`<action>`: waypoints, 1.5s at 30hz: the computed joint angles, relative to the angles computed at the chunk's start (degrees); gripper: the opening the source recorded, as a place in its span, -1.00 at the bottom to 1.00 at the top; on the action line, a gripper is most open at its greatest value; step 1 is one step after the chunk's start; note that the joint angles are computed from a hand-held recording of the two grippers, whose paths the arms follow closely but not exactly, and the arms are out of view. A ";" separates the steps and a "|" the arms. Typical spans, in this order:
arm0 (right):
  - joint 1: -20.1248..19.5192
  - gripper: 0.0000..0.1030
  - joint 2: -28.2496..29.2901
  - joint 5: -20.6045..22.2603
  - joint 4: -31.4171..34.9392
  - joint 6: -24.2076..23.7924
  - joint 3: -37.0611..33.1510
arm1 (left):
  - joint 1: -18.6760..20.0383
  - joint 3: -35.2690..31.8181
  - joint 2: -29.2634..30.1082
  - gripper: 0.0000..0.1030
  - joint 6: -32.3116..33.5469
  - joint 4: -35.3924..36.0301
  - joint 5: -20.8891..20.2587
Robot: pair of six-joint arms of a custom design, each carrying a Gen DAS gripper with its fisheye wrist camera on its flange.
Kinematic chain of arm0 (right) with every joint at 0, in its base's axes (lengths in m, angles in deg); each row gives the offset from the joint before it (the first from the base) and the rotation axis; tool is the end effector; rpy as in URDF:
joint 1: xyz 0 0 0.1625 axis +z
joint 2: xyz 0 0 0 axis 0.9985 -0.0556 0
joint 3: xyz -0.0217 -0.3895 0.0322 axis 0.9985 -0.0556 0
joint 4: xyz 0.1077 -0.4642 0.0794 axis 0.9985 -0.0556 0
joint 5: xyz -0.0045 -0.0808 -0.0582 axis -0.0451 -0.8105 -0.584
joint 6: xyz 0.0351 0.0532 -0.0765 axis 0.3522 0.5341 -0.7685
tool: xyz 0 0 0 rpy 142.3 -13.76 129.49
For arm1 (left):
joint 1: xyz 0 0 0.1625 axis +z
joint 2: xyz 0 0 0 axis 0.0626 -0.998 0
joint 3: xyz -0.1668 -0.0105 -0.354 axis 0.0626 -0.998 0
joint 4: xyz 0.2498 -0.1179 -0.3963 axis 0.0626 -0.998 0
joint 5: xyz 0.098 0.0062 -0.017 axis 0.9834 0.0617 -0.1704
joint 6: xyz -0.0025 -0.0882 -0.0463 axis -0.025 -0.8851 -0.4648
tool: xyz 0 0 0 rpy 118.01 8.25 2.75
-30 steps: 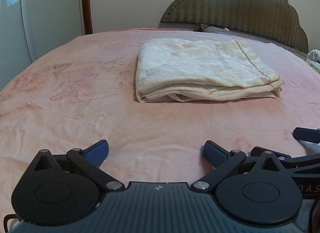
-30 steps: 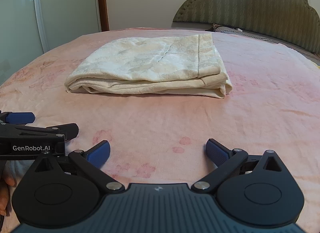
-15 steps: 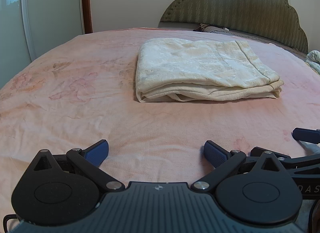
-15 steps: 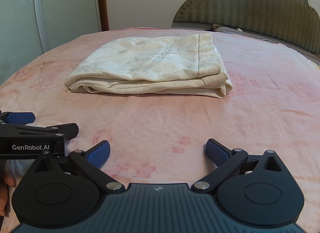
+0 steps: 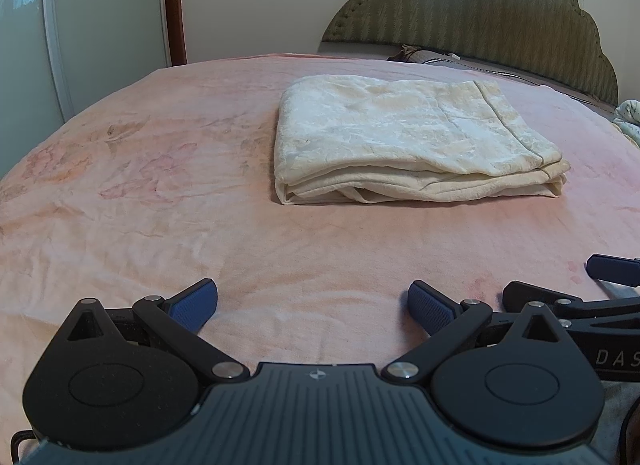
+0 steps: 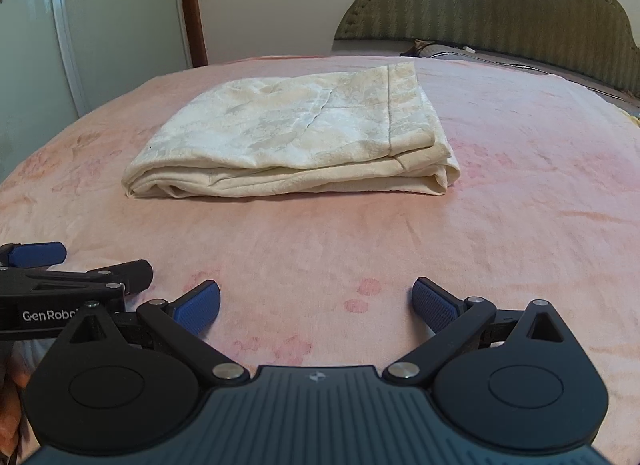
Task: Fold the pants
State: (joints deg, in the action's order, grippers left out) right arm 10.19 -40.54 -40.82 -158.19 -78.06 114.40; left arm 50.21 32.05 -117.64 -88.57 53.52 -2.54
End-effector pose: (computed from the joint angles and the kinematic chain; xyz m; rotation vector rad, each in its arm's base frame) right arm 0.1702 -0.5978 0.0369 0.6113 -2.3573 0.9663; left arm -0.1549 -0.5895 0.1045 0.2213 2.0531 -1.0956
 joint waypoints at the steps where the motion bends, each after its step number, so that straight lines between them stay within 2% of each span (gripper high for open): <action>1: -0.06 1.00 0.04 0.16 -0.42 -0.17 0.12 | 0.02 0.16 -0.11 1.00 0.15 -0.23 0.02; 8: 0.10 1.00 0.34 -0.57 -1.55 -0.97 0.26 | 0.01 0.51 -0.41 1.00 0.22 -0.64 0.27; 12: 1.37 1.00 2.58 -5.20 -7.32 -2.44 -0.59 | -0.01 1.25 -1.10 1.00 0.24 -1.70 0.35; 13: 1.43 1.00 2.75 -6.12 -7.04 -2.19 -0.95 | -0.02 1.41 -1.23 1.00 0.08 -2.12 -0.05; 15: 1.11 1.00 2.20 -5.99 -4.88 -1.34 -1.01 | -0.09 1.41 -1.25 1.00 -0.71 -2.05 -0.94; 23: 0.54 1.00 1.35 -4.58 -3.71 -1.48 -0.43 | -0.40 1.07 -0.68 1.00 -0.42 -1.20 -3.07; 37: 0.47 1.00 0.98 -4.06 -2.93 -1.31 -0.32 | -0.18 1.35 -1.10 1.00 -1.36 -0.77 -1.99; 41: 0.15 1.00 0.14 -3.29 -0.40 -2.37 -0.58 | -0.27 1.80 -1.43 1.00 -1.42 -0.99 -1.57; 45: -0.09 1.00 0.42 -2.57 -1.70 -3.42 -0.28 | -0.32 1.84 -1.39 1.00 -1.42 -0.94 -1.60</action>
State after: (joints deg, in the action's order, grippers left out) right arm 10.10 -40.12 -43.39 -159.90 -81.48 114.12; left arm 49.89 33.89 -119.03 -90.00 52.58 -4.14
